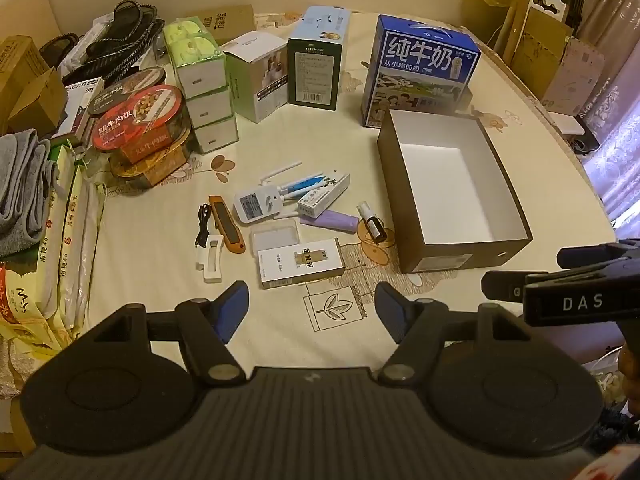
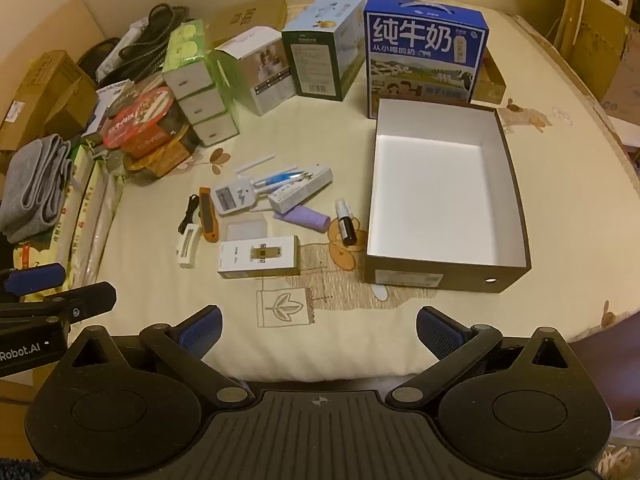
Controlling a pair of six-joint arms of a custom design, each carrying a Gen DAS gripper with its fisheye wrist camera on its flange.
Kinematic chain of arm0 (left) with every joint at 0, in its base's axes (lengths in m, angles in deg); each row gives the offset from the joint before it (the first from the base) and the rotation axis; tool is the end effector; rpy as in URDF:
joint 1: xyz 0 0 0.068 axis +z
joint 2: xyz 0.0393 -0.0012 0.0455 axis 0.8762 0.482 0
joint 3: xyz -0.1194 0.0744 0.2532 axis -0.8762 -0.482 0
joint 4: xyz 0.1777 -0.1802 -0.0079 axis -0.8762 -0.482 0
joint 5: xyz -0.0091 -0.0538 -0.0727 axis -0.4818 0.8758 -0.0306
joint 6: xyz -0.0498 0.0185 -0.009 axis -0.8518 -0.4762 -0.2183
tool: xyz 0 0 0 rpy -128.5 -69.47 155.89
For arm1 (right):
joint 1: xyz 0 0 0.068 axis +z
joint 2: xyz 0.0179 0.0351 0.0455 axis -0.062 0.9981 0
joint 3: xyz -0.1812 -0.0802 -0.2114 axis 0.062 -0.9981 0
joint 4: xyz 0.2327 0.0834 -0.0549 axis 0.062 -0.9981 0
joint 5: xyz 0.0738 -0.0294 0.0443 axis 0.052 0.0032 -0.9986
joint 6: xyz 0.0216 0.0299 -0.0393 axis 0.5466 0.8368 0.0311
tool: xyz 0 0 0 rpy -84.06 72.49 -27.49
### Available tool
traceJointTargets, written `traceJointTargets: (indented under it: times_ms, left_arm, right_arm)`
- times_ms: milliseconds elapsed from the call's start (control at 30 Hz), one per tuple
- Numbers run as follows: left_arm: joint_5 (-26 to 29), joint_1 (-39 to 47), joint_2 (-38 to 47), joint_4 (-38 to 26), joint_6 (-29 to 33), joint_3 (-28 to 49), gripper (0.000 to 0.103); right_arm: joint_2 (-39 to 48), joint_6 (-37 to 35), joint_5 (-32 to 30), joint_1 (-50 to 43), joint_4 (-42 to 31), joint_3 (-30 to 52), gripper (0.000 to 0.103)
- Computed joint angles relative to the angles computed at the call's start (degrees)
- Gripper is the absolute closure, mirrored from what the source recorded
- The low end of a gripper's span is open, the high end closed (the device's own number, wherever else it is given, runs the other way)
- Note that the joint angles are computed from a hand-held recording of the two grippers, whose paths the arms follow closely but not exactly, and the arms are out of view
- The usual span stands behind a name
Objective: Organize rigid objects
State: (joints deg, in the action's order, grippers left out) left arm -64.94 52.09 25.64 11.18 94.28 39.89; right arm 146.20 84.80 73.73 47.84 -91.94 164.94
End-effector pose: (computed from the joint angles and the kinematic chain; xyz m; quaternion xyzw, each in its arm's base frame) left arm 0.3015 -0.0560 0.3505 0.2578 0.9316 -0.0852 0.2417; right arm 0.2192 0.2546 0.3158 0.1850 0.9521 0.0612 0.2355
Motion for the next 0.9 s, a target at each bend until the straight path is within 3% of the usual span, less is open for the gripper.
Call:
traceJointTargets:
  times_ms: [900]
  left_arm:
    - [-0.73, -0.76, 0.12, 0.46, -0.43, -0.45, 0.037]
  right_arm:
    - [0.21, -0.79, -0.44, -0.60, 0.42, -0.13, 0.002]
